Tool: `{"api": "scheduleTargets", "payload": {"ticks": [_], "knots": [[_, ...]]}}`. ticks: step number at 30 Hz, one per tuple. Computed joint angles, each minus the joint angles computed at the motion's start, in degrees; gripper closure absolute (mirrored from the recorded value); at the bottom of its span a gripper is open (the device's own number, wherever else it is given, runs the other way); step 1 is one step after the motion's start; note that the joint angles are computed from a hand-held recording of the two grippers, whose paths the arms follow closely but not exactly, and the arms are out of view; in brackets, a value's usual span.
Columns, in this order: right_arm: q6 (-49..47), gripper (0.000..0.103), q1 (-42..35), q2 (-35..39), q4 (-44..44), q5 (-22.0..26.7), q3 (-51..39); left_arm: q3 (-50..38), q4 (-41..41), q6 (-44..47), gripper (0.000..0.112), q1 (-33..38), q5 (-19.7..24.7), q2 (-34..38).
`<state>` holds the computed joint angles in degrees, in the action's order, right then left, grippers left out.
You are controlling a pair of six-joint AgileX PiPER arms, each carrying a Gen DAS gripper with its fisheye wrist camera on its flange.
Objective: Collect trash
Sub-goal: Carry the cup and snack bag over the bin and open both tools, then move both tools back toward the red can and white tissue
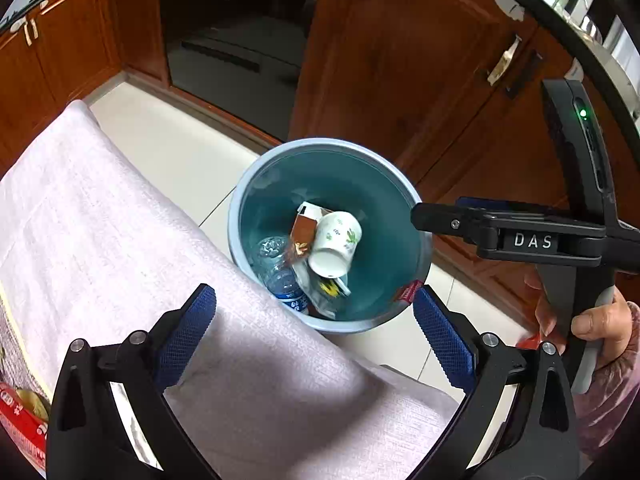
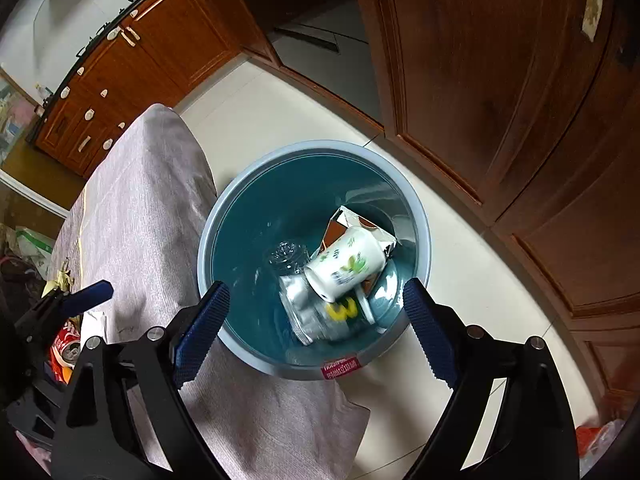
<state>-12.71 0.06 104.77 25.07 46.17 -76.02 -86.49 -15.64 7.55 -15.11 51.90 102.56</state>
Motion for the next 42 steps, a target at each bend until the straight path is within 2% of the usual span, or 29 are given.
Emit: {"api": "scheduleTargets", "payload": {"ticks": [12,19,24,31,34,39,42], "knots": [[5.3,0.015,4.0,-6.9,-4.7,1.3,2.7,5.5,0.3,-0.4,0.013,1.0,-0.5,-8.0],[9.6,0.015,9.4,-12.9,-7.2,1.6,4.7,12.4,-0.4,-0.1,0.013,5.1,-0.1,-18.3],[15.0,0.015,16.5,-15.8,-10.5,2.1,4.8,18.2,-1.3,2.2,0.013,10.5,1.0,-26.1],[24.5,0.015,28.7,-16.5,-16.6,3.4,2.2,24.8,-5.6,11.7,0.013,26.1,5.6,-35.9],[27.9,0.015,34.0,-15.5,-18.9,3.9,0.4,27.4,-8.4,18.7,0.013,36.3,8.4,-38.8],[32.8,0.015,41.8,-11.4,-22.6,5.4,-5.0,29.3,-12.9,31.7,0.013,55.0,11.9,-38.5],[34.6,0.015,44.7,-8.9,-24.1,6.1,-7.6,29.7,-13.4,35.0,0.013,59.8,11.4,-37.3]]}}
